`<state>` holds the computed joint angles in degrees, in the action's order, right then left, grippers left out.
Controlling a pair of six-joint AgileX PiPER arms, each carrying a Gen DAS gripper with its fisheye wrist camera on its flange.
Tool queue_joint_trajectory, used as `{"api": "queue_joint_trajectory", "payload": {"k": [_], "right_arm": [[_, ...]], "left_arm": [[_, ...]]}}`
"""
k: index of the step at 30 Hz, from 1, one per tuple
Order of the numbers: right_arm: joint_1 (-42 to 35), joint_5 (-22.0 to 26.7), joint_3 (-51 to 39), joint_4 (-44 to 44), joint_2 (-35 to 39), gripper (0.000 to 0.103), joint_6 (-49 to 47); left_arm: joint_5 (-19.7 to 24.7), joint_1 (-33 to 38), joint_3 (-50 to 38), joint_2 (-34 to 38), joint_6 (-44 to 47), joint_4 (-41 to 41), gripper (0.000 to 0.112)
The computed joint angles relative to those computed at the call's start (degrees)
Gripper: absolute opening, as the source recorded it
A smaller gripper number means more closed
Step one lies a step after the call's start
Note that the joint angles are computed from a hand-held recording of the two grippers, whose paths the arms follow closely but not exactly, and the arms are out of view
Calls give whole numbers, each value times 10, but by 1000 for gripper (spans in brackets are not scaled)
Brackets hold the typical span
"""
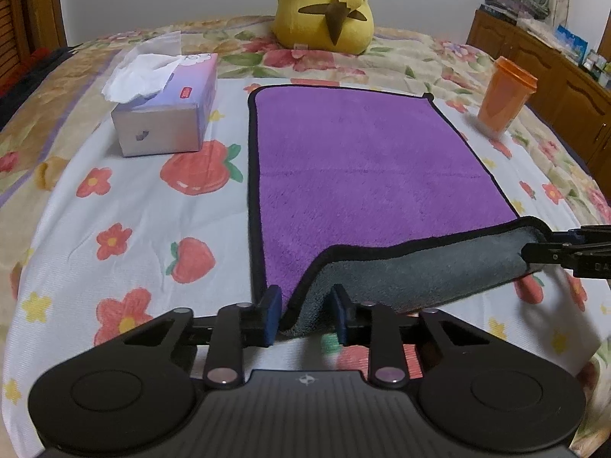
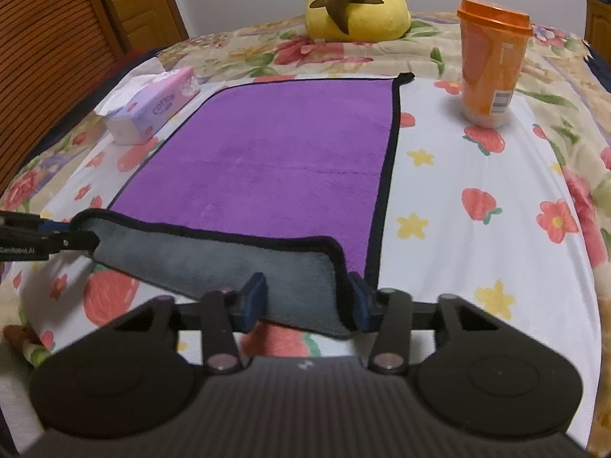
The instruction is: Fold towel
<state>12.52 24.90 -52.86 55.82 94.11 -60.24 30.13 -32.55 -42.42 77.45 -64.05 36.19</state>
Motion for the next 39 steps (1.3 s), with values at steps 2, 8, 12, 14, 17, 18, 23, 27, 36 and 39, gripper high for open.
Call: {"api": "queue_joint_trajectory", "payload": {"k": [2, 8, 12, 14, 17, 18, 23, 27, 36, 39], "right_arm": [[0, 0, -2, -6, 1, 38, 6], [9, -26, 1, -45, 3, 22, 38], [9, -33, 3, -44, 1, 7, 32], [10, -36, 5, -40, -1, 6, 27], [13, -43, 8, -36, -4, 5, 18], [13, -46, 9, -29, -5, 5, 11], [6, -53, 16, 28, -15, 5, -41], [4, -59, 21, 71, -22, 5, -83], [-3, -59, 29, 167, -40, 5, -177], [-3, -62, 29, 188, -42, 5, -199]], "left_arm": [[1, -3, 1, -1, -9, 8, 27], [-3, -2, 4, -2, -9, 11, 16], [-2, -4, 5, -4, -16, 19, 11], [-2, -7, 8, -8, -30, 31, 9], [-1, -12, 11, -16, -52, 52, 9], [-1, -15, 11, -19, -61, 61, 9], [4, -29, 11, -33, -96, 97, 9], [16, -44, 7, -44, -124, 127, 9], [32, -61, 4, -54, -166, 170, 8], [27, -55, 2, -52, -172, 177, 8]]}}
